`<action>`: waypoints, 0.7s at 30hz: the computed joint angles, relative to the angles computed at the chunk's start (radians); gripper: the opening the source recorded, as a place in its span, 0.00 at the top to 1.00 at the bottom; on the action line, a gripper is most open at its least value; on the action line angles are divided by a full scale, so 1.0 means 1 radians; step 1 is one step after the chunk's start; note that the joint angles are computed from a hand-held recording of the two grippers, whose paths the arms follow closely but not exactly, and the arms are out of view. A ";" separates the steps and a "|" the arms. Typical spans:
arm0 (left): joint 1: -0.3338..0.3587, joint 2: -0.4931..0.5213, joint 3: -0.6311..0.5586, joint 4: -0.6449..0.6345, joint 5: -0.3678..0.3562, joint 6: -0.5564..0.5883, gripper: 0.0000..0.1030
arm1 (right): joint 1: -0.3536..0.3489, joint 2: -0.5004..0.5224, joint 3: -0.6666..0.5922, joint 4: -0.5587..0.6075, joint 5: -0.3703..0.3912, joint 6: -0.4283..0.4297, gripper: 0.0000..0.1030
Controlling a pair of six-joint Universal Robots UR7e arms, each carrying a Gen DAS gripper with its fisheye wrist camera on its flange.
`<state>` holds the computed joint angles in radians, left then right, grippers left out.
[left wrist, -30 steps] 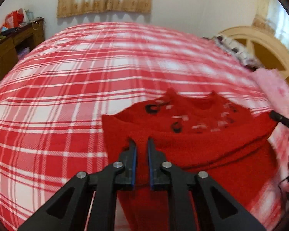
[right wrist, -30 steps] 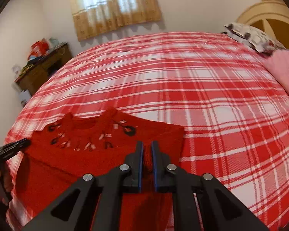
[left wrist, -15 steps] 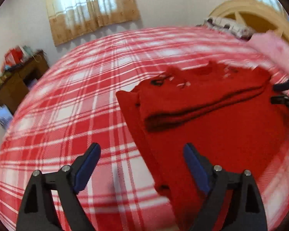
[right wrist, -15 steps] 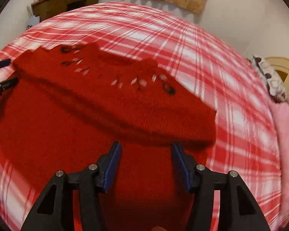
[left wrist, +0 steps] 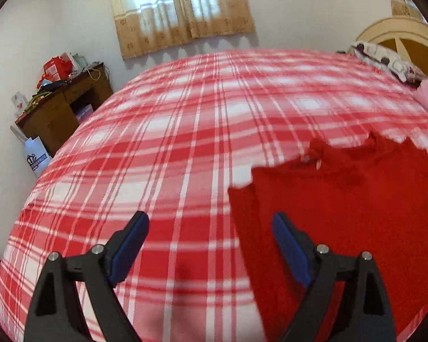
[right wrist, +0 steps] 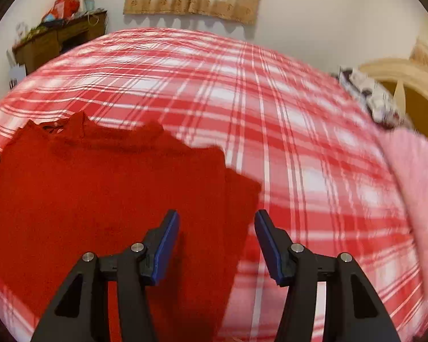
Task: Fold small clothes
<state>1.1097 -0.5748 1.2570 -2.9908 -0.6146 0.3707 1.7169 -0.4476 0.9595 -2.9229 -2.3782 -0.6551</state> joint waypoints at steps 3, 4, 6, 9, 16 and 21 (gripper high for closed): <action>-0.003 -0.038 0.078 0.002 -0.019 -0.044 0.12 | -0.019 -0.115 0.167 0.009 0.062 0.115 0.45; -0.008 -0.055 0.116 -0.016 -0.019 -0.049 0.12 | -0.025 -0.150 0.215 0.005 0.087 0.143 0.45; -0.020 -0.093 0.184 -0.045 -0.042 -0.065 0.12 | -0.037 -0.206 0.295 -0.013 0.134 0.190 0.46; -0.035 -0.155 0.286 -0.079 -0.089 -0.103 0.12 | -0.062 -0.301 0.426 -0.016 0.214 0.285 0.46; -0.057 -0.215 0.420 -0.104 -0.196 -0.112 0.12 | -0.072 -0.315 0.450 -0.003 0.277 0.287 0.55; -0.044 -0.207 0.405 -0.076 -0.208 -0.203 0.12 | -0.075 -0.288 0.414 0.052 0.283 0.293 0.79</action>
<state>1.0654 -0.7816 1.6616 -3.0672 -0.8228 0.1681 1.6420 -0.7355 1.3730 -2.8704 -2.0956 -0.3624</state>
